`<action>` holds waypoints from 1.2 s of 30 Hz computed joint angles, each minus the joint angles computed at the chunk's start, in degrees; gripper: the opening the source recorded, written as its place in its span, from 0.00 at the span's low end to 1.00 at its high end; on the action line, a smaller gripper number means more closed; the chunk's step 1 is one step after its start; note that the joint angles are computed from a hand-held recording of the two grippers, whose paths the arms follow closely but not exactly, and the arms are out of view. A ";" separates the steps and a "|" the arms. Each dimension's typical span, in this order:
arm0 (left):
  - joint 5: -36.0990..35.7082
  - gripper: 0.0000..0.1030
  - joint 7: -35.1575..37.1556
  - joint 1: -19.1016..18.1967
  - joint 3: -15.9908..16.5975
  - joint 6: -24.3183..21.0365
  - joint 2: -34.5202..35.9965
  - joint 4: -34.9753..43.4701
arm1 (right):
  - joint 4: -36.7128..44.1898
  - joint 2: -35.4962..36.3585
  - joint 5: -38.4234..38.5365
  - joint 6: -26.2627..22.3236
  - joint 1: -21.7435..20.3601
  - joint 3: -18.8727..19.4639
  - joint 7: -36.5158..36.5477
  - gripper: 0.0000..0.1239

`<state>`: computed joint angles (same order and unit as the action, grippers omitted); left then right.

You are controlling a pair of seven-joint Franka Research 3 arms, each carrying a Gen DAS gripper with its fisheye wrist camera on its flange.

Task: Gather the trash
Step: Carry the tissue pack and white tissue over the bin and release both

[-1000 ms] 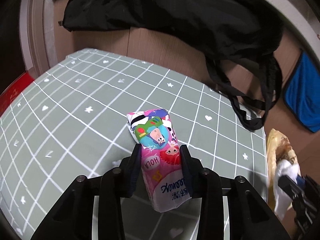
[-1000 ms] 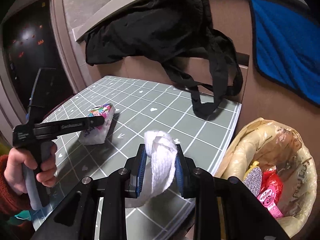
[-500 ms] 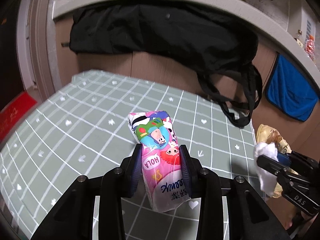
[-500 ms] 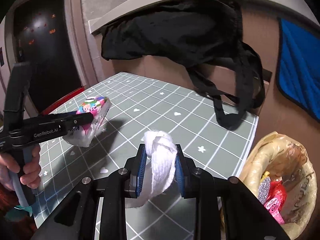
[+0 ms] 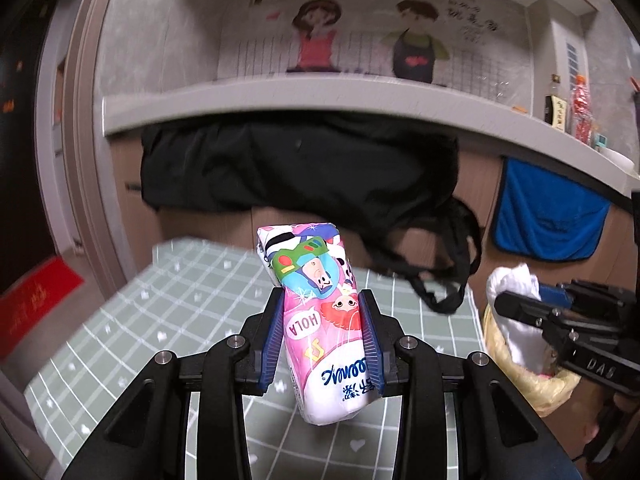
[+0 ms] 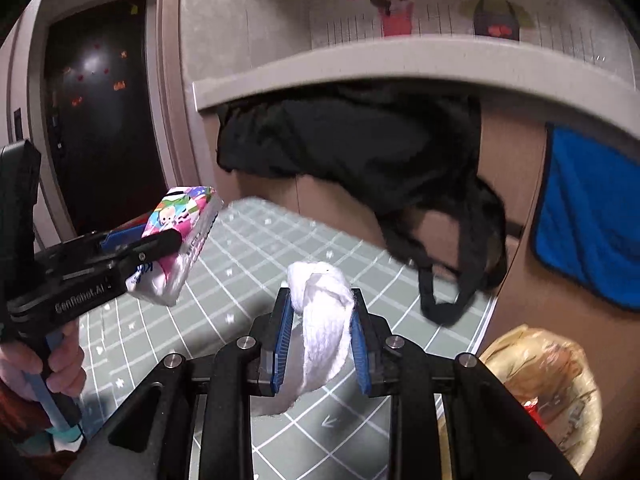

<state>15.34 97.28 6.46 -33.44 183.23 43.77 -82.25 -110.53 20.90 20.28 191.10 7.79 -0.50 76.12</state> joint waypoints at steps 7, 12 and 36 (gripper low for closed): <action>2.82 0.36 -2.43 -1.71 1.08 4.61 -3.07 -1.97 | -3.25 -4.50 1.56 4.47 3.51 -3.80 -2.64 0.21; 6.13 0.36 -6.22 -3.60 2.75 7.56 -4.85 -2.99 | -6.51 -7.72 5.47 7.15 5.41 -5.73 -7.24 0.21; 17.02 0.36 -6.29 -1.52 -14.01 1.94 4.71 0.93 | -21.55 -16.71 5.13 16.15 -5.72 -2.79 -4.26 0.21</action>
<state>32.36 90.99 4.94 -47.45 185.17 48.47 -81.32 -132.08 4.20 25.41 207.25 2.07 -3.29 71.86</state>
